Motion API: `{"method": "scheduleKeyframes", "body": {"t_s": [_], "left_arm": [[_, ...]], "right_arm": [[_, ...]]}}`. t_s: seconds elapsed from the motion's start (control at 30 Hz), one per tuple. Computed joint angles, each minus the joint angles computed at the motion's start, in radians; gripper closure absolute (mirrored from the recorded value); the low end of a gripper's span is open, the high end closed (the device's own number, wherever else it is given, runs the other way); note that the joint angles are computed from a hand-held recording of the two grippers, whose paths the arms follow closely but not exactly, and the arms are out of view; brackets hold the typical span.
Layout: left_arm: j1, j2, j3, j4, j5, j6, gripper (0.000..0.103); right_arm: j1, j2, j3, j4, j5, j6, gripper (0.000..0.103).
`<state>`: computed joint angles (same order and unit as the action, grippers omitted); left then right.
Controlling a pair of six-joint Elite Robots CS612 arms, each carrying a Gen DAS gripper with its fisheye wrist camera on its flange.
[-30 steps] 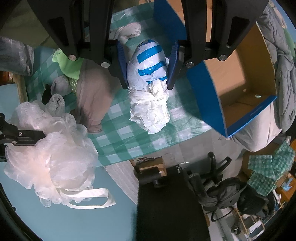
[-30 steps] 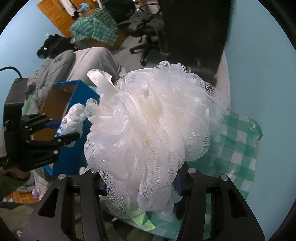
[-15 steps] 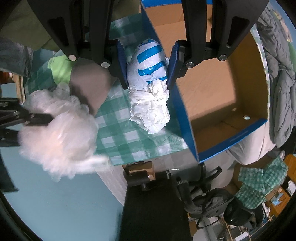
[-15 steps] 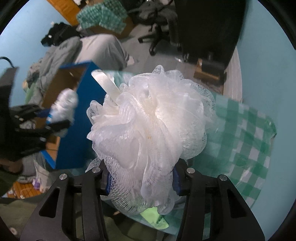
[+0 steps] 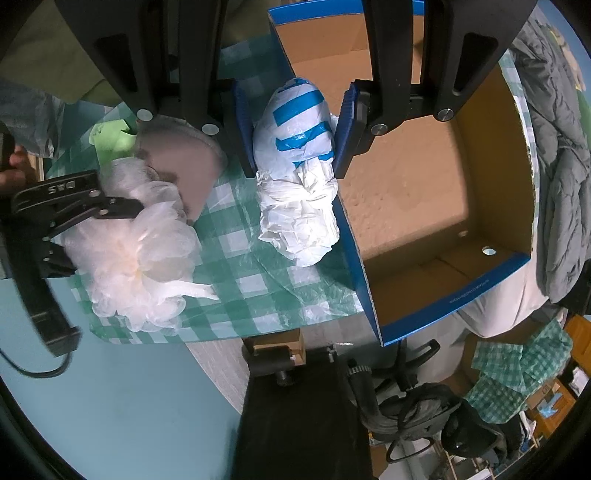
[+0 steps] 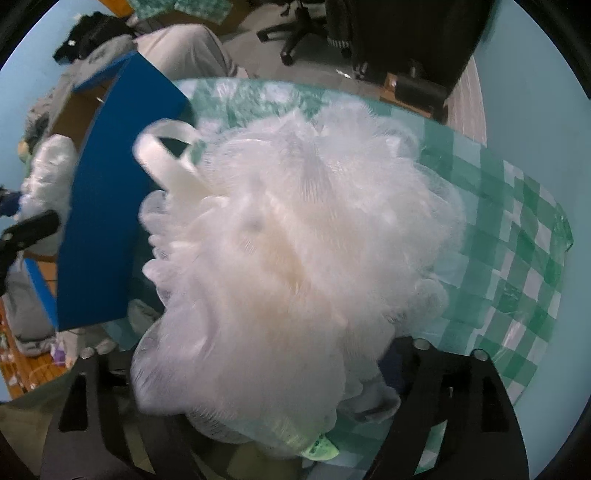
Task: Organize soft objects
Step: 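Lift the sock bundle and puffer and carry both over the cardboard box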
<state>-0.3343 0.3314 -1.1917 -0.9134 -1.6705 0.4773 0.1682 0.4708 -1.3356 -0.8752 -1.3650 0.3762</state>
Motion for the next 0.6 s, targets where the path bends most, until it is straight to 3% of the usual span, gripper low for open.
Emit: {"method": "scheduleKeyframes", "body": {"t_s": [0.37, 0.4, 0.47, 0.6], "left_arm": [[0.001, -0.003, 0.001, 0.003, -0.005, -0.007, 0.063], [0.001, -0.002, 0.000, 0.005, -0.005, -0.008, 0.063], [0.002, -0.003, 0.000, 0.008, -0.006, -0.010, 0.063], [0.004, -0.003, 0.001, 0.008, -0.009, -0.011, 0.063]], "right_arm": [[0.019, 0.024, 0.020, 0.002, -0.025, -0.007, 0.018], [0.021, 0.027, 0.017, -0.001, -0.029, -0.008, 0.021], [0.023, 0.030, 0.008, -0.001, -0.030, -0.005, 0.037], [0.032, 0.034, -0.007, -0.009, -0.037, -0.025, 0.052]]}}
